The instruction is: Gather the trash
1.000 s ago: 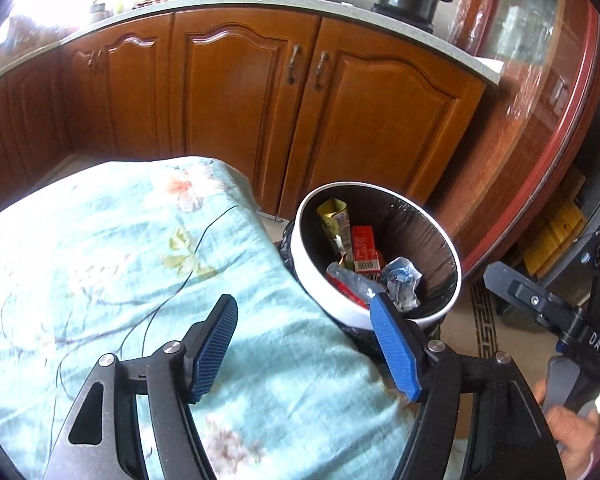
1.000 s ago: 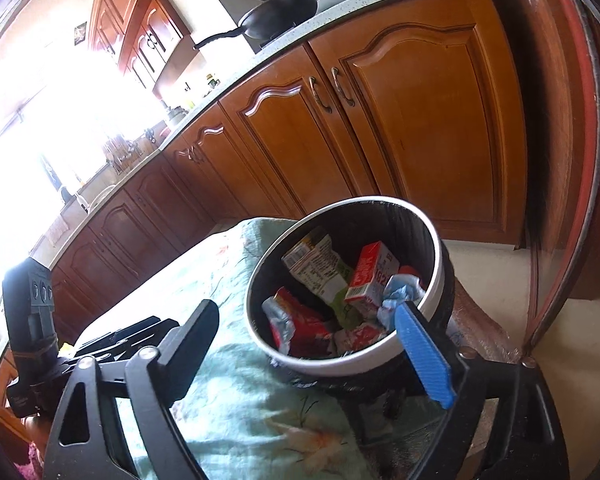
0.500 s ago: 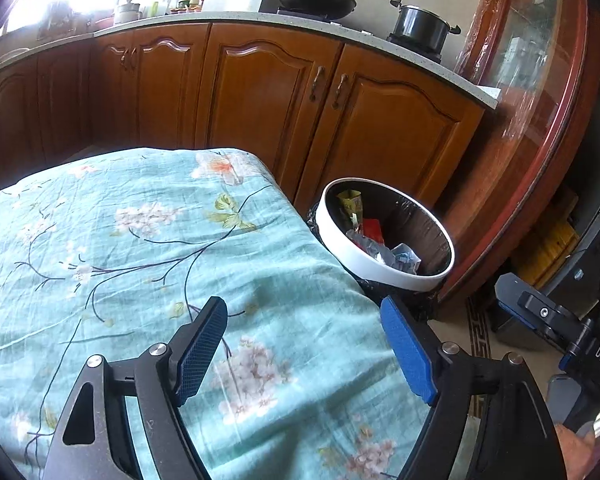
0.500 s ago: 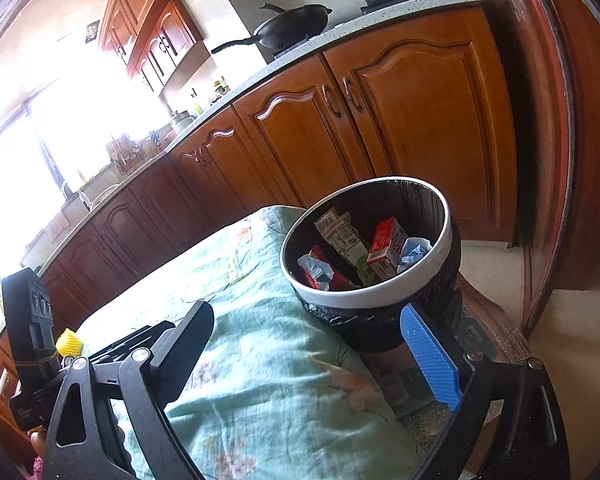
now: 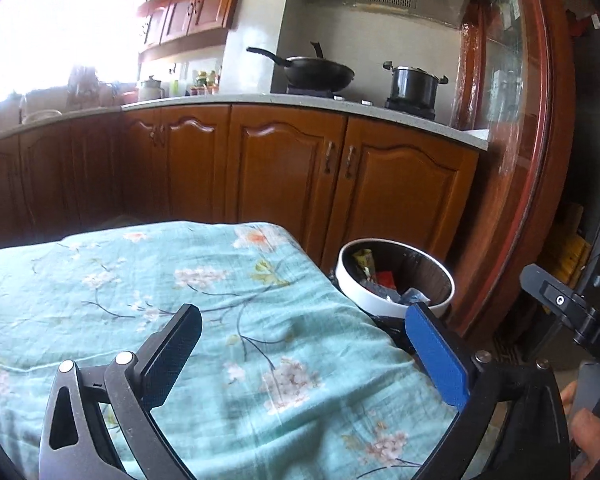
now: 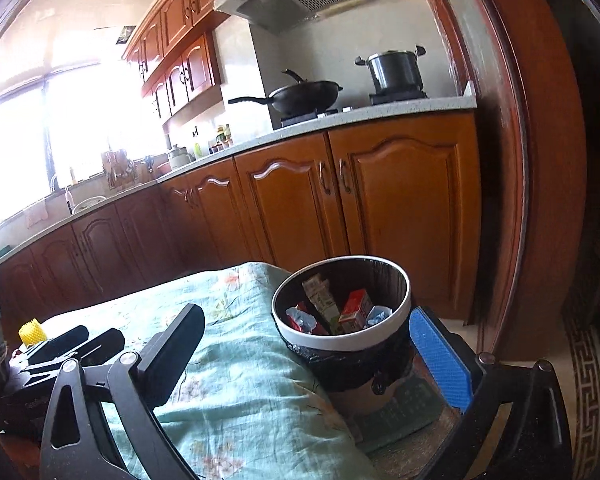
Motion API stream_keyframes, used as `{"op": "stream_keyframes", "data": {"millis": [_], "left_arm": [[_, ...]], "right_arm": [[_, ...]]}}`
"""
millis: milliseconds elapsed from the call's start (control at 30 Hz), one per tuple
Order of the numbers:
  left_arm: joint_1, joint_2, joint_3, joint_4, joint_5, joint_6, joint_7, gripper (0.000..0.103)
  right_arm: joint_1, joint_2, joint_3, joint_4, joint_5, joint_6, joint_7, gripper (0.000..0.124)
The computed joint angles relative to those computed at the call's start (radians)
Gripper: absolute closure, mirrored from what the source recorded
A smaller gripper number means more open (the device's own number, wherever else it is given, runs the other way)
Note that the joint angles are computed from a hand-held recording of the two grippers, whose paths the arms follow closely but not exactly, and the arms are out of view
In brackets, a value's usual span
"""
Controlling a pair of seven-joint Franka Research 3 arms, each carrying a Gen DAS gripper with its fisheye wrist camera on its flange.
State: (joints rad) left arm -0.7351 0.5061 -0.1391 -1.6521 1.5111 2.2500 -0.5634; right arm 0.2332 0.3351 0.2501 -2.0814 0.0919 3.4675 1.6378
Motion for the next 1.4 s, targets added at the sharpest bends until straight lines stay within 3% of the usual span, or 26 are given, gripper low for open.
{"op": "stream_keyframes", "data": {"millis": [100, 200, 400, 533, 800, 1400], "left_arm": [[-0.02, -0.001, -0.005, -0.009, -0.007, -0.055, -0.003, 0.001], [-0.028, -0.001, -0.01, -0.011, -0.023, -0.086, 0.008, 0.001], [-0.038, 0.028, -0.006, 0.027, -0.048, -0.131, 0.049, 0.001], [-0.044, 0.037, 0.002, 0.038, -0.054, -0.137, 0.072, 0.001], [-0.049, 0.036, 0.009, 0.032, -0.045, -0.141, 0.072, 0.001], [-0.043, 0.024, 0.007, -0.002, -0.003, -0.149, 0.05, 0.001]], "right_arm": [[0.046, 0.002, -0.04, -0.001, 0.031, 0.018, -0.028, 0.021], [0.015, 0.017, -0.01, 0.002, 0.018, 0.027, -0.002, 0.021], [0.019, 0.029, -0.018, 0.001, 0.016, 0.039, 0.007, 0.021], [0.002, 0.033, -0.007, -0.006, 0.0, 0.05, 0.025, 0.021], [0.049, 0.031, -0.049, -0.015, 0.03, 0.067, -0.01, 0.021], [0.05, 0.027, -0.042, -0.019, 0.028, 0.069, -0.023, 0.021]]}}
